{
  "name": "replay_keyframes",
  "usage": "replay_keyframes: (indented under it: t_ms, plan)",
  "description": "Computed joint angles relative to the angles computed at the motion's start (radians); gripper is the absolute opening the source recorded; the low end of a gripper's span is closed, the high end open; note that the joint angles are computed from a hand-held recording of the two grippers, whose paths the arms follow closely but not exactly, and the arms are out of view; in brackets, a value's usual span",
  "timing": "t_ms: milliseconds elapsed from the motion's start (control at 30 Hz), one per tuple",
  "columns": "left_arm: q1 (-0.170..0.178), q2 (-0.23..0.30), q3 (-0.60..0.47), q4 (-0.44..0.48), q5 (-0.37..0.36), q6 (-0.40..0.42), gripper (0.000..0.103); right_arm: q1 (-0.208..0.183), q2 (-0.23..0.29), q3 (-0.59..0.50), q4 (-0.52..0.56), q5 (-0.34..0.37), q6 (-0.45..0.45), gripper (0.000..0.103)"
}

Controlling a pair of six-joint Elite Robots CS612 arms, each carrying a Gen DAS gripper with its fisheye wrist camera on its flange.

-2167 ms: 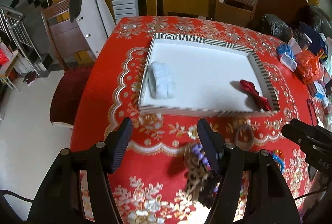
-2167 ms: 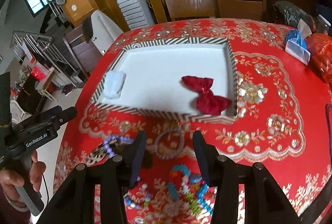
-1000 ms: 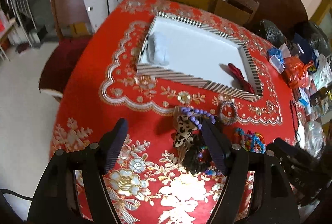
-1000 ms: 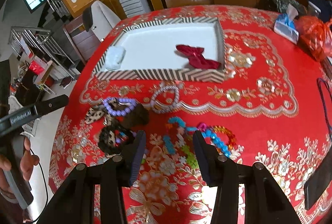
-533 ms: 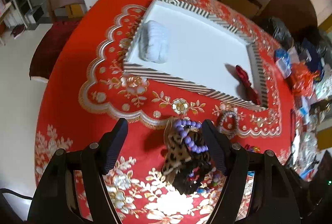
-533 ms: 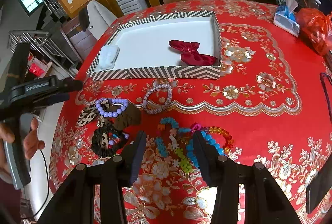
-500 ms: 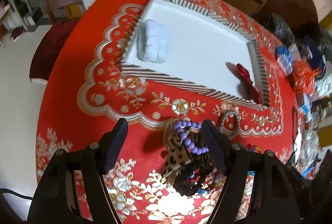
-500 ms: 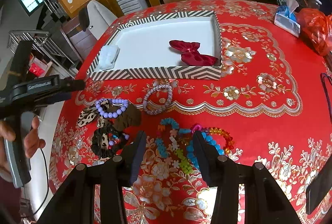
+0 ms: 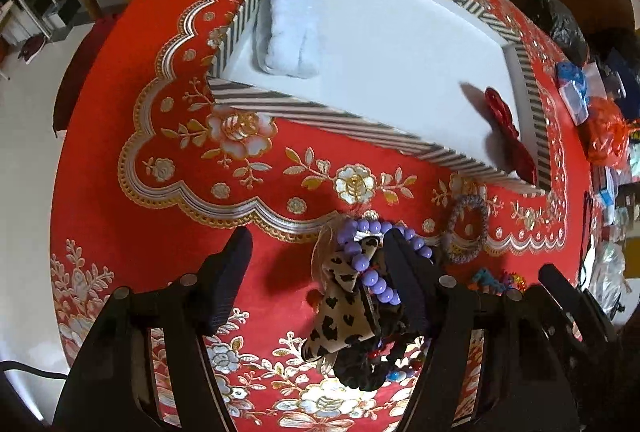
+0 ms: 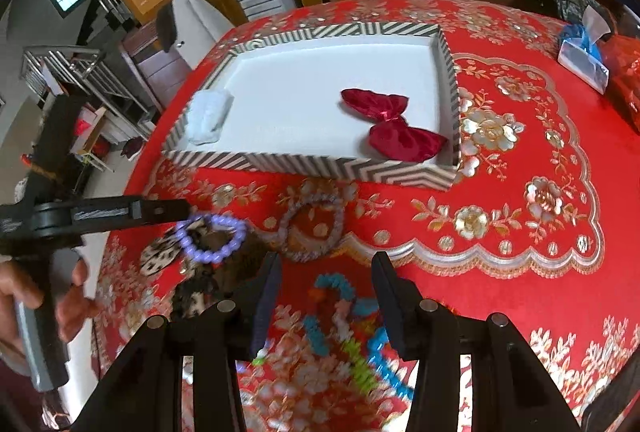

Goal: Organize jewelry
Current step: 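Grasp purple bead bracelet with left gripper while right gripper grasps silver bead bracelet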

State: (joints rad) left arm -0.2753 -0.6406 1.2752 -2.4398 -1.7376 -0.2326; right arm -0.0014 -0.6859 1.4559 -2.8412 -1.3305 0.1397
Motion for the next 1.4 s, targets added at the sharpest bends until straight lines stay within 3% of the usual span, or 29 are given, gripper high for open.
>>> replay_keyframes:
  t_ms: [200, 267, 433, 533, 733, 867, 1000, 1100, 1400]
  plan:
    - [0.000, 0.010, -0.029, 0.015, 0.021, -0.011, 0.068, 0.007, 0.059, -0.094, 0.072, 0.005, -0.036, 0.045]
    - [0.000, 0.014, -0.038, 0.021, 0.027, -0.011, 0.068, 0.014, 0.081, -0.125, 0.101, -0.014, -0.056, 0.039]
    - [-0.009, 0.015, -0.046, 0.023, 0.051, 0.041, 0.068, 0.027, 0.100, -0.142, 0.099, -0.071, -0.136, 0.007]
    - [-0.019, 0.021, -0.059, 0.048, 0.074, 0.097, 0.068, 0.017, 0.094, -0.130, 0.087, -0.092, -0.115, 0.007]
    - [-0.039, 0.050, -0.116, 0.141, 0.116, 0.212, 0.068, -0.016, 0.078, -0.096, 0.087, -0.060, -0.078, 0.007]
    - [-0.060, 0.052, -0.125, 0.147, 0.162, 0.352, 0.068, -0.027, 0.069, -0.075, 0.073, -0.023, -0.059, 0.007]
    - [-0.073, 0.045, -0.107, 0.096, 0.202, 0.590, 0.068, -0.028, 0.072, -0.078, 0.072, -0.009, -0.050, 0.007]
    - [-0.078, 0.052, -0.117, 0.108, 0.220, 0.717, 0.068, -0.028, 0.072, -0.079, 0.074, -0.006, -0.048, 0.007]
    - [-0.086, 0.082, -0.159, 0.181, 0.181, 0.888, 0.068, -0.033, 0.074, -0.085, 0.080, 0.012, -0.049, 0.007]
